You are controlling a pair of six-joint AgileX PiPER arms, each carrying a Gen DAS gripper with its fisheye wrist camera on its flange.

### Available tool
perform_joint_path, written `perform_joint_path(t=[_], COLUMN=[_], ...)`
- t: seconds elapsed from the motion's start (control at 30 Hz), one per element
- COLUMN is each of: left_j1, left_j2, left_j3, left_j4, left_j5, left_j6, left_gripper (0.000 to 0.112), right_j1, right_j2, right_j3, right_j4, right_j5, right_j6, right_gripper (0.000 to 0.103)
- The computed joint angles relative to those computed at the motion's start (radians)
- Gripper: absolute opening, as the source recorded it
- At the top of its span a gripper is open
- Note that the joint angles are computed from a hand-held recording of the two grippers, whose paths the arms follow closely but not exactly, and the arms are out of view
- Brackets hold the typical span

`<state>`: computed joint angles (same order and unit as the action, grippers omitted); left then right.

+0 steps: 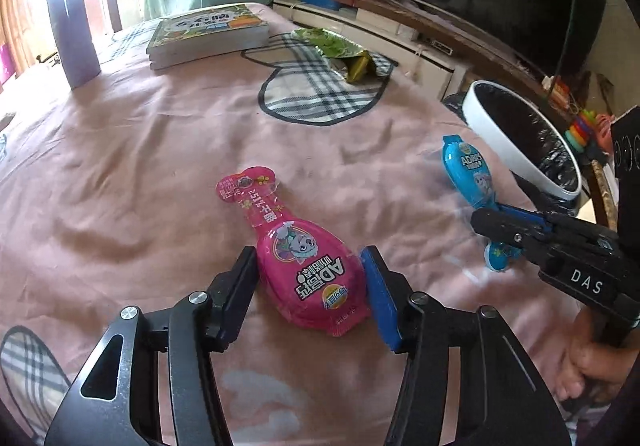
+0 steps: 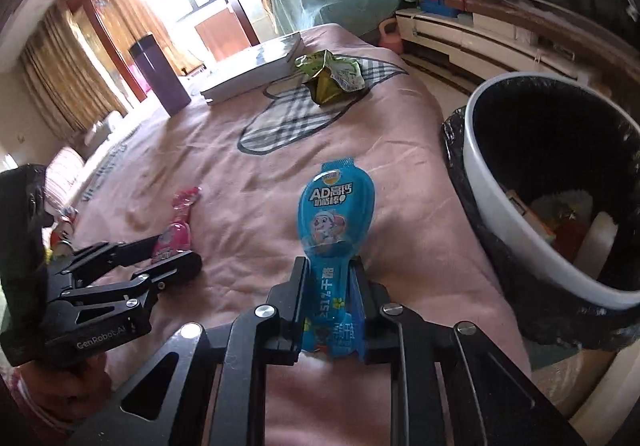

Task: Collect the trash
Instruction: 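Grasp the pink candy pack with the left tool while the right tool grasps the blue candy pack, then carry both candy packs over the bin and open both tools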

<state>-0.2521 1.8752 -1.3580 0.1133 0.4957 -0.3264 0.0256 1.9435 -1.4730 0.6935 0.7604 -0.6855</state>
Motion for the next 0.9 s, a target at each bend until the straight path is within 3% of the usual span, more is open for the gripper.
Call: perform_joint_path(t=[0.13, 0.33, 0.9], left_j1=[-0.020, -0.094, -0.237], left_j2=[-0.050, -0.083, -0.001], left_j3=[0.045, 0.027, -0.181], left_j4=[-0.033, -0.044, 0.036], left_j5=[-0.031, -0.019, 0.078], left_j6=[0.032, 0.055, 0.014], left_gripper=[0.052, 0.052, 0.052], right_j1=[-0.050, -0.120, -0.274], right_j2=[-0.055, -0.140, -0.237], right_j3=[0.059, 0.120, 0.173], right_j4=[0.091, 0.160, 0.230], right_j5=[0.020, 0.042, 0.052], right_j6=[-0.061, -0.104, -0.148], right_gripper=[0.019, 0.019, 0.019])
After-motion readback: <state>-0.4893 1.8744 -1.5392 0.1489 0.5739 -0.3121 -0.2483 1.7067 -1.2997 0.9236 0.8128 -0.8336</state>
